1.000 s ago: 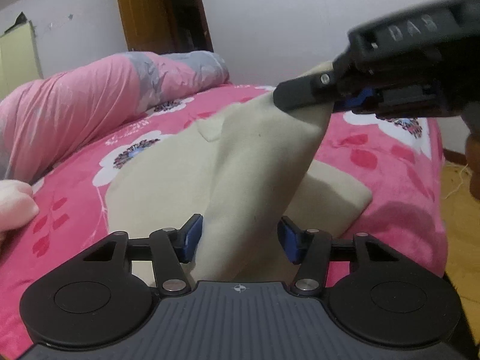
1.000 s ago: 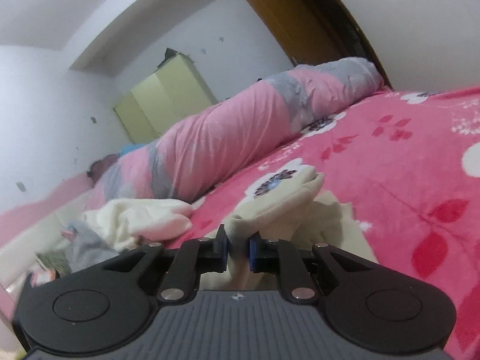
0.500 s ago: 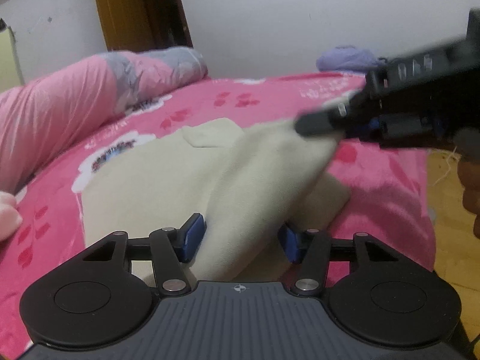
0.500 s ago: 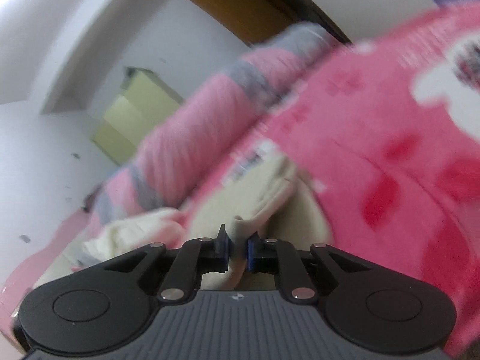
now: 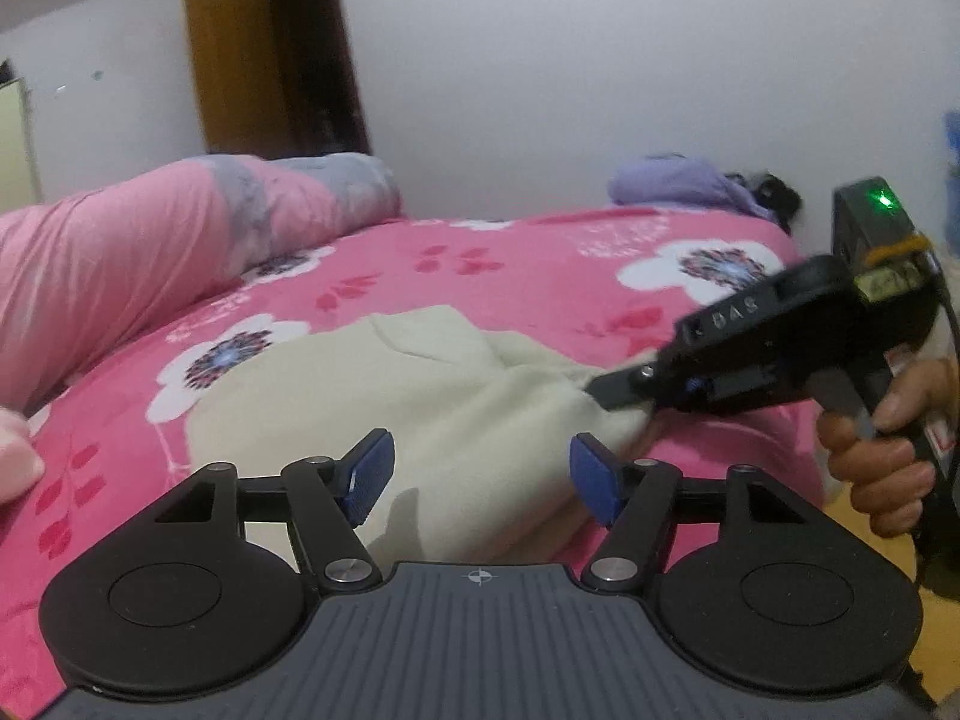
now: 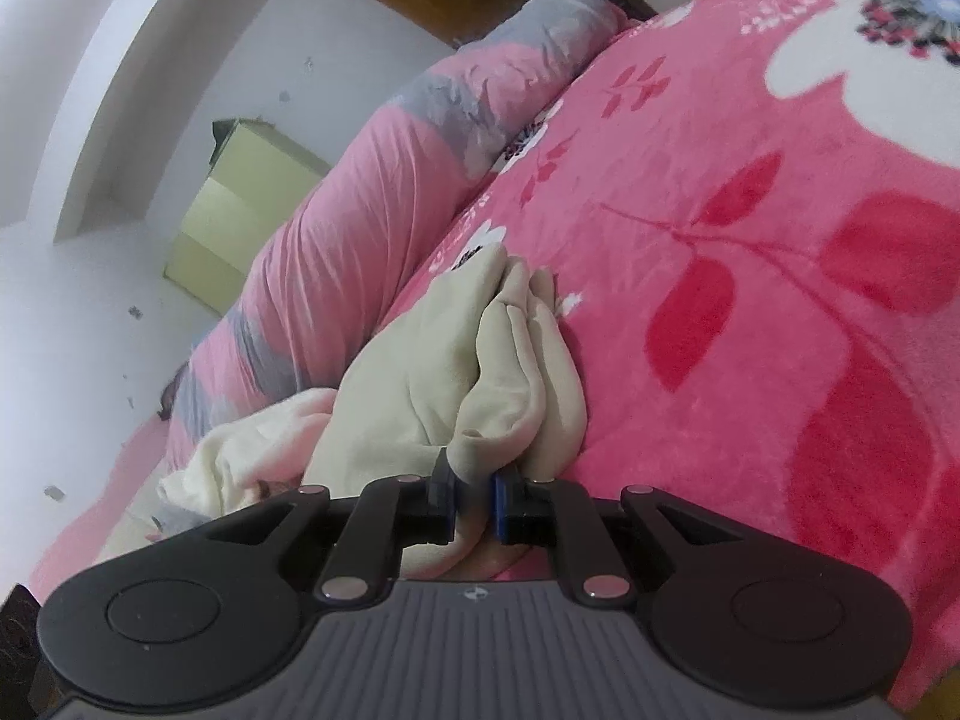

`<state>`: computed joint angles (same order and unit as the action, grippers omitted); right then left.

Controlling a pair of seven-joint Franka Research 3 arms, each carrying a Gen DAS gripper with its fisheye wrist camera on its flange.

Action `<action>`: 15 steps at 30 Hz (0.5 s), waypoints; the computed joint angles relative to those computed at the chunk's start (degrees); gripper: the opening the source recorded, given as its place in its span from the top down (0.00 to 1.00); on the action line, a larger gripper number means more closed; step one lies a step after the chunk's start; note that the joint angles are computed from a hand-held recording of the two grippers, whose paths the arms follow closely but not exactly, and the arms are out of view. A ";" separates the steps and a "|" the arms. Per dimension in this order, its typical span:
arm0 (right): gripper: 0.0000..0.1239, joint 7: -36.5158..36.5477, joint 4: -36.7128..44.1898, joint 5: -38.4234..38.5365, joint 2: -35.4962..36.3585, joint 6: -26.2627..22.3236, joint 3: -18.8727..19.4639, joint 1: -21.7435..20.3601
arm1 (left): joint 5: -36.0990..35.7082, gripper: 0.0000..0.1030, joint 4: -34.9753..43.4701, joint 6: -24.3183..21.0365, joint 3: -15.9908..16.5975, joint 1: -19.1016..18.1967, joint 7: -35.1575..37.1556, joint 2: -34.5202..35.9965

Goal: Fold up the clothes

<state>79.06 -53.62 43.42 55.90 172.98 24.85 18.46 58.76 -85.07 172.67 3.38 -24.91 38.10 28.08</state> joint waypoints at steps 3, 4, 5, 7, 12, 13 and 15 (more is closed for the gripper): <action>0.91 -0.09 -1.61 -0.99 -1.38 -0.37 -1.09 0.00 | -2.72 0.36 0.63 -0.39 -0.79 1.02 -0.45 0.90; 0.91 0.09 -1.83 -1.25 -1.59 -0.59 -1.40 0.09 | -3.17 0.36 0.48 0.14 -0.58 1.04 -1.08 0.90; 0.91 0.24 -1.89 -1.58 -1.72 -0.82 -1.74 0.19 | -3.40 0.36 0.32 0.74 -0.17 0.91 -1.91 0.88; 0.90 1.24 -1.43 -2.49 -1.72 -1.60 -2.87 0.73 | -1.21 0.36 -0.08 1.23 2.52 -0.98 -5.39 0.40; 0.90 4.17 -0.15 -4.50 -1.47 -3.39 -4.95 1.97 | 0.76 0.35 -1.74 -0.17 2.61 -0.39 -8.04 -0.72; 0.90 5.28 1.25 -5.31 -0.76 -4.18 -5.79 2.51 | 1.11 0.34 -2.07 -0.50 2.46 -0.15 -8.47 -0.93; 0.90 5.87 2.39 -6.27 -0.18 -4.97 -6.10 2.70 | 3.33 0.33 -2.84 0.74 3.25 -0.23 -11.62 -1.04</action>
